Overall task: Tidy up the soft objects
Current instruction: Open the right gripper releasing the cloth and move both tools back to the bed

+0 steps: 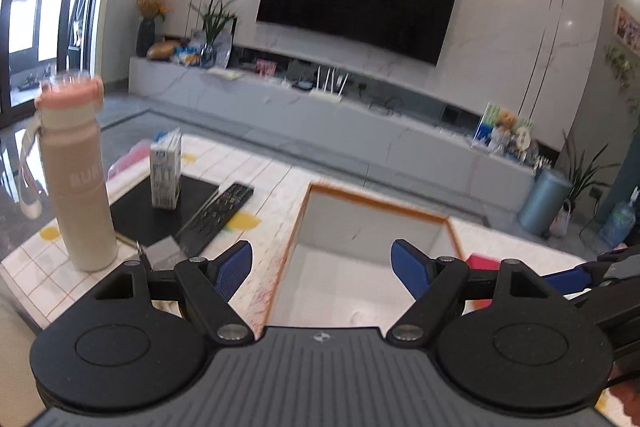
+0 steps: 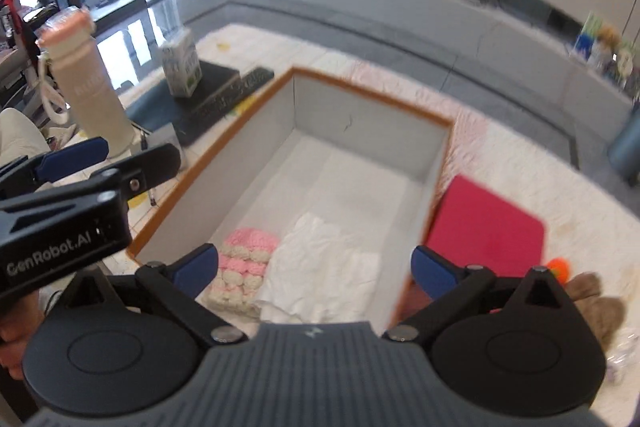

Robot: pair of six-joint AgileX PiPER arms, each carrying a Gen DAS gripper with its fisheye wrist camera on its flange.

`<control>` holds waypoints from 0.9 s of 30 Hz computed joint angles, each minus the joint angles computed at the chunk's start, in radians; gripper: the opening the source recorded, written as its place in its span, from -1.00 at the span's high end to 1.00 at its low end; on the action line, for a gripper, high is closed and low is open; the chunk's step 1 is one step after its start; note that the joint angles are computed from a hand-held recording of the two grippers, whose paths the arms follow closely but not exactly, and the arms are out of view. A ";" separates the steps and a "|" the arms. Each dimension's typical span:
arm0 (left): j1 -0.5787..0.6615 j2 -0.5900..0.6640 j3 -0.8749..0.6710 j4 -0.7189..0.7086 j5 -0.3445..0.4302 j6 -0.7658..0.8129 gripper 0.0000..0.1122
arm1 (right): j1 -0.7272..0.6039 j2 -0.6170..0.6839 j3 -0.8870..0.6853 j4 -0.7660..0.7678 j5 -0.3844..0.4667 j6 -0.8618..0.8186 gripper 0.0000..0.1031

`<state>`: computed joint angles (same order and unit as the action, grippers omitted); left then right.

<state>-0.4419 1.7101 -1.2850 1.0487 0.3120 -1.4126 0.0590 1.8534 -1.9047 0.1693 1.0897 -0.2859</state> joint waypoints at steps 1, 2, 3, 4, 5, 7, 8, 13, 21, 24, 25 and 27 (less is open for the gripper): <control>-0.013 -0.013 0.002 -0.001 0.005 -0.002 -0.65 | -0.015 -0.022 0.004 0.012 0.007 -0.024 -0.95; -0.026 -0.024 0.004 -0.005 0.004 0.001 -0.65 | -0.030 -0.048 0.023 0.018 -0.007 -0.041 -0.95; -0.033 -0.031 0.005 -0.014 -0.007 0.014 -0.65 | -0.047 -0.086 0.060 0.018 -0.033 -0.055 -0.95; -0.044 -0.038 0.003 -0.035 -0.016 0.038 -0.65 | -0.066 -0.120 0.093 0.016 -0.057 -0.069 -0.95; -0.055 -0.042 -0.002 -0.075 -0.025 0.082 -0.65 | -0.089 -0.152 0.124 0.018 -0.070 -0.085 -0.95; -0.076 -0.043 -0.015 -0.163 -0.041 0.172 -0.65 | -0.148 -0.198 0.159 0.039 -0.070 -0.123 -0.95; -0.088 -0.040 -0.022 -0.202 -0.043 0.210 -0.65 | -0.185 -0.217 0.175 0.060 -0.069 -0.146 -0.95; -0.152 0.015 -0.097 -0.343 -0.018 0.375 -0.65 | -0.393 -0.314 0.249 0.138 -0.059 -0.260 -0.95; -0.243 0.136 -0.206 -0.379 -0.022 0.456 -0.66 | -0.705 -0.417 0.442 0.306 -0.214 -0.453 -0.95; -0.282 0.190 -0.235 -0.386 -0.023 0.525 -0.65 | -0.830 -0.355 0.460 0.477 -0.154 -0.514 -0.95; -0.292 0.213 -0.250 -0.406 -0.015 0.557 -0.65 | -0.854 -0.332 0.466 0.506 -0.142 -0.511 -0.95; -0.314 0.254 -0.270 -0.446 -0.013 0.630 -0.65 | -0.876 -0.303 0.503 0.531 -0.152 -0.506 -0.95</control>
